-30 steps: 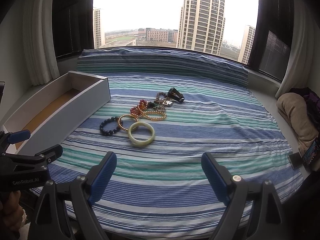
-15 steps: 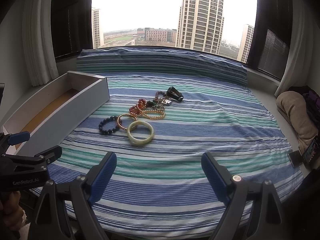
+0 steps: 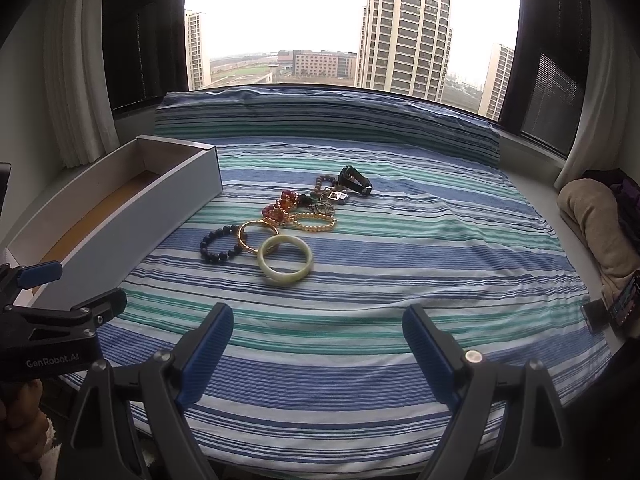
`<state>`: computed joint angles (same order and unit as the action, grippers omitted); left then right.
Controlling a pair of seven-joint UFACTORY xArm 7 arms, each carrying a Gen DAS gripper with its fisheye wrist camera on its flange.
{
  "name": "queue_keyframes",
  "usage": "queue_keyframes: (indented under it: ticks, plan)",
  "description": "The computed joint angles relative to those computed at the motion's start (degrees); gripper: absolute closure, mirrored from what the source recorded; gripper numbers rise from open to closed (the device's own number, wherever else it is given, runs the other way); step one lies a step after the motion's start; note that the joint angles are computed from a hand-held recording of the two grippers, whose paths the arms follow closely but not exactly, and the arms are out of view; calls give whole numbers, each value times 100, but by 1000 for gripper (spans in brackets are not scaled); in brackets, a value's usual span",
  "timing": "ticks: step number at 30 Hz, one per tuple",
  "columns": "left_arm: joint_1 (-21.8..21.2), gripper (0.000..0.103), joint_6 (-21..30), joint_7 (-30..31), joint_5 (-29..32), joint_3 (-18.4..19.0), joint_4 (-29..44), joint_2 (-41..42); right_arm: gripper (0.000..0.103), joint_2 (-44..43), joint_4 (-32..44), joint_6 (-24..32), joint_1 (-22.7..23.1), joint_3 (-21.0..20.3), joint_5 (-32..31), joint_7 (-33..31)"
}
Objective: Organize jewelry
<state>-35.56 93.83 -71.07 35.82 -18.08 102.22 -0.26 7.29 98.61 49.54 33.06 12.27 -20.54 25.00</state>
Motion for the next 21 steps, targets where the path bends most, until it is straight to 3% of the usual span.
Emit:
queue_keyframes:
  ticks: [21]
  plan:
    - [117, 0, -131, 81, -203, 88, -72, 29, 14, 291, 251, 83, -32, -27, 540, -430]
